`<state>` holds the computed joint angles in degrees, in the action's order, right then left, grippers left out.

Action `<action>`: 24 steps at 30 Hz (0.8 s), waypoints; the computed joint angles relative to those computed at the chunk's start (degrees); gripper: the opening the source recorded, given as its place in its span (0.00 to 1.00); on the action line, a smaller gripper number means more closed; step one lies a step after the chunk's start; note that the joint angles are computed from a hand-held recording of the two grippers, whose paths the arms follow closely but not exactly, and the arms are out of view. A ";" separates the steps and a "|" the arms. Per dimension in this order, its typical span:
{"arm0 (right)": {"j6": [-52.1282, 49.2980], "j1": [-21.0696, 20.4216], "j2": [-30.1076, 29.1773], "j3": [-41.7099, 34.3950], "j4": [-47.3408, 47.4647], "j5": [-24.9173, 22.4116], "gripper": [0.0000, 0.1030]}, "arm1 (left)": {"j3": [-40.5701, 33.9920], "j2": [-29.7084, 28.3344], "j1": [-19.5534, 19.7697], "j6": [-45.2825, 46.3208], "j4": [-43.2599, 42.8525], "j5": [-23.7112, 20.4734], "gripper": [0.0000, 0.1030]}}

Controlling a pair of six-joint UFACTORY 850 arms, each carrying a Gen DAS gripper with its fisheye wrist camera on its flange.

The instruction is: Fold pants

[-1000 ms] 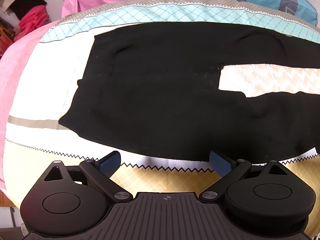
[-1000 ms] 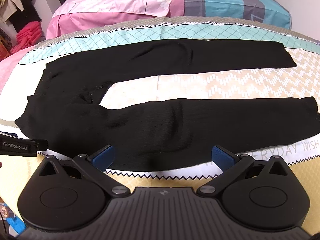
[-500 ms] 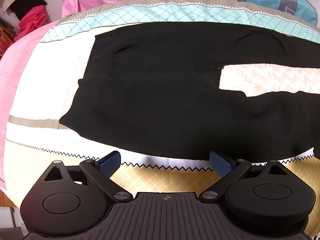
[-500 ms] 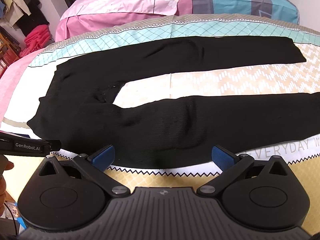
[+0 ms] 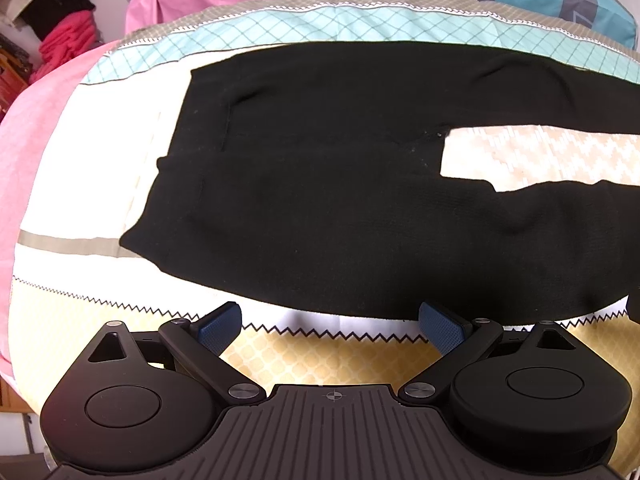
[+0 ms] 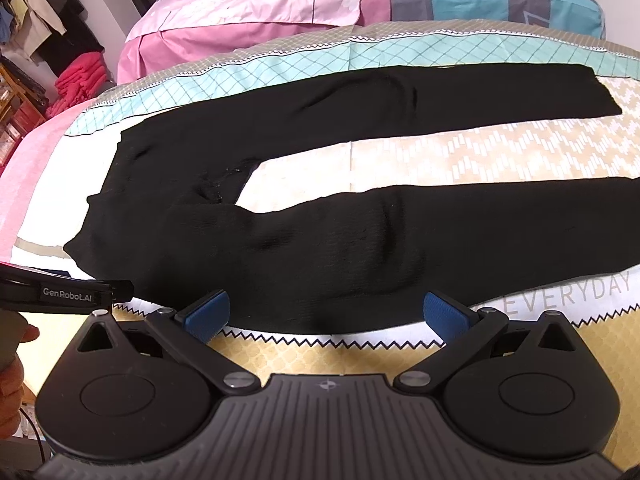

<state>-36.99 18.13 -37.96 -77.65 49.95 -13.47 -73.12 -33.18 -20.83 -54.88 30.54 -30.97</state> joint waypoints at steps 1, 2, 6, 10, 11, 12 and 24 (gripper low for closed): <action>-0.91 -0.06 0.00 0.05 0.97 -0.19 1.00 | -0.05 -0.06 -0.01 -0.01 0.01 -0.07 1.00; -1.23 -0.09 -0.11 -0.08 1.35 -0.41 1.00 | -0.21 -0.21 -0.08 -0.04 0.01 -0.20 1.00; -2.16 -0.27 -0.32 -0.30 2.37 -1.05 1.00 | -0.72 -0.68 -0.18 0.19 -0.22 -0.63 1.00; -0.70 -0.40 -0.59 -0.61 1.19 -1.31 1.00 | -1.07 -1.04 -0.22 0.49 -0.48 -0.93 1.00; -0.40 -0.44 -0.65 -0.67 0.99 -1.36 1.00 | -1.19 -1.12 -0.25 0.52 -0.51 -1.04 1.00; 0.00 -0.47 -0.75 -0.74 0.67 -1.40 1.00 | -1.28 -1.19 -0.24 0.55 -0.54 -1.11 1.00; 1.62 -1.09 -1.85 -1.59 -0.27 -2.51 1.00 | -3.04 -2.87 -0.23 1.66 -1.47 -2.19 1.00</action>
<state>-35.36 17.04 -39.80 -79.24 49.69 -15.98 -76.16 -36.05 -21.07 -53.22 29.07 -33.16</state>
